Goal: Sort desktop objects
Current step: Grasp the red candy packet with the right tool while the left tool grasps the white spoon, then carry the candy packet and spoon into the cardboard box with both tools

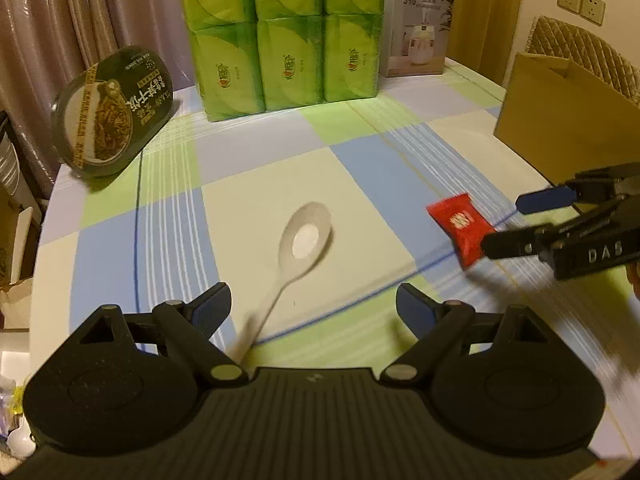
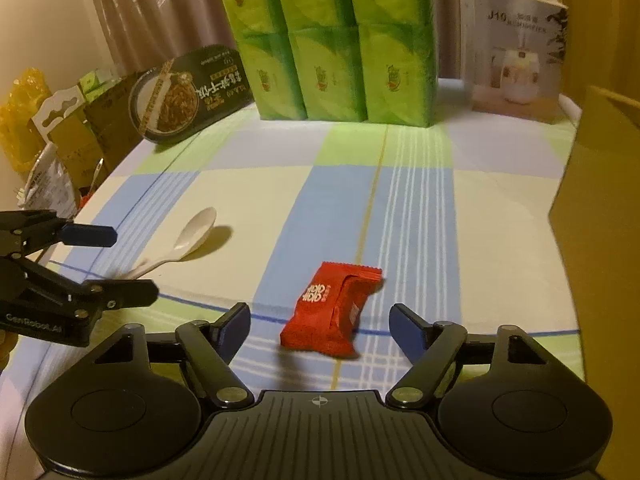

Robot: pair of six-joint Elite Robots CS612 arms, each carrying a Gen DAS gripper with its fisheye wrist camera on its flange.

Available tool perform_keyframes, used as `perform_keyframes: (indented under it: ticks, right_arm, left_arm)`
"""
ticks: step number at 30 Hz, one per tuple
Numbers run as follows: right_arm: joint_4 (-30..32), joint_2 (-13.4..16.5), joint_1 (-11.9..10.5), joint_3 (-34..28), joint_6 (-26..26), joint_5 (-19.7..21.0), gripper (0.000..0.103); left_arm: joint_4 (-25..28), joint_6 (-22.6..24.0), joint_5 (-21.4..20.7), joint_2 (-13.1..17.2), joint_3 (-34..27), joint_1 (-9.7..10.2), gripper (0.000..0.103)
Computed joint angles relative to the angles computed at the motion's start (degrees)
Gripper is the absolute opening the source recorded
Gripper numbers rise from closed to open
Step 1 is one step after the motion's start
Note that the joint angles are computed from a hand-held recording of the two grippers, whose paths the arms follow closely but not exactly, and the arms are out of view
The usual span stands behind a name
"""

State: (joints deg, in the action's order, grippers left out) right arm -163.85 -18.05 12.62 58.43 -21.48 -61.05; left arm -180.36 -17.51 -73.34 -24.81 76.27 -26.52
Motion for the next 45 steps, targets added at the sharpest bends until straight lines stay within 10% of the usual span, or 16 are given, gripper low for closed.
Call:
perform_keyframes:
  ticks: [18,26,45]
  right_arm:
    - [-2.5,2.2,0.8,-2.2,-1.2,-2.8,0.051]
    - [-3.7,2.1,0.9,-1.7,-2.3,-3.3,0.032]
    - [-7.8,-9.6,-4.2,20.5,-5.5,0.2,0.027]
  left_arm:
    - [4.2,6.5,-5.0,5.3,-9.2,2.15,0.066]
    - [5.3,5.5,-6.2,5.1,-9.6,2.56,0.031]
    - [6.4,-8.8,-6.2,-2.1,1.9,-4.78,0.026]
